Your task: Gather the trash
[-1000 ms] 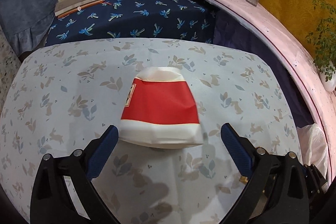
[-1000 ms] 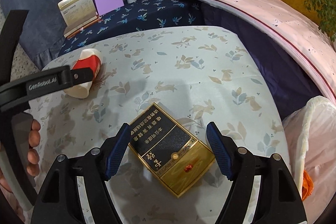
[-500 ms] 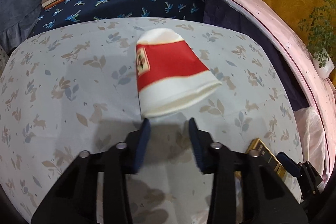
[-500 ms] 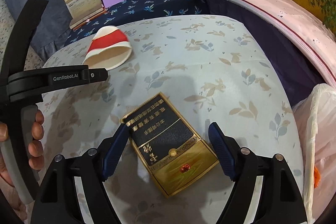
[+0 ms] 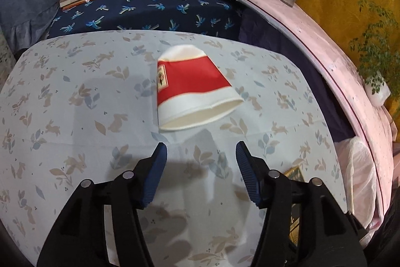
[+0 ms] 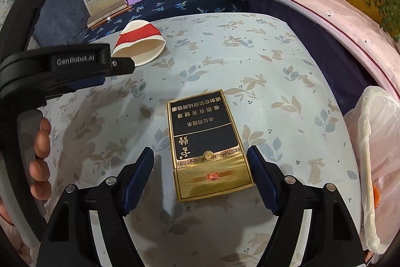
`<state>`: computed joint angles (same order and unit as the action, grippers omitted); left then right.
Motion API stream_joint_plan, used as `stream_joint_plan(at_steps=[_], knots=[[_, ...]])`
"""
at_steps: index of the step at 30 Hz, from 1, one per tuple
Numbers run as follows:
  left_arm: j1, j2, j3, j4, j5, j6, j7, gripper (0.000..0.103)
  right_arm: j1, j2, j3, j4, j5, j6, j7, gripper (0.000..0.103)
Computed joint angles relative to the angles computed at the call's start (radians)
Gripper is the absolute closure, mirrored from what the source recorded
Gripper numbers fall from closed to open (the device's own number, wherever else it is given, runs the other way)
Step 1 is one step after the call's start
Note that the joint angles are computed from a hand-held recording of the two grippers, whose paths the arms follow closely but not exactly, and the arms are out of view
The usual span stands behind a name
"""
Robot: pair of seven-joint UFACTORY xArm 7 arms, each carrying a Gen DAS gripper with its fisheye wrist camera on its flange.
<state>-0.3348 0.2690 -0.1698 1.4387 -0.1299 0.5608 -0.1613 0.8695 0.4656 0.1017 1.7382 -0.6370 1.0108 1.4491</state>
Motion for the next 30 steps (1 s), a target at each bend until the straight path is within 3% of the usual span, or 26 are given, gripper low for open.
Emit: stream_joint_plan(at_steps=[3,5,10,12,19,30], knots=[[-0.014,0.037,0.017,0.046,0.048,0.011,-0.026,0.050,0.000,0.008,-0.001,0.011,0.005,0.012,-0.003,0.038],[-0.015,0.060,0.020,0.074,0.059,0.024,-0.031,0.056,0.001,0.012,-0.004,0.015,0.005,0.016,0.001,0.041],[-0.005,0.082,0.010,0.104,0.043,0.049,-0.012,0.091,0.006,0.022,-0.009,0.030,-0.002,0.031,-0.004,0.044],[-0.006,0.075,0.008,0.095,0.042,0.046,-0.005,0.099,0.009,0.024,-0.010,0.034,-0.004,0.035,-0.006,0.045],[-0.007,-0.002,-0.001,0.003,0.022,0.019,0.007,0.103,0.017,0.001,-0.009,0.006,-0.019,0.026,0.031,0.046],[-0.009,-0.184,-0.024,-0.227,-0.095,-0.014,0.062,0.103,0.016,-0.090,0.024,-0.091,-0.072,0.040,0.139,0.046]])
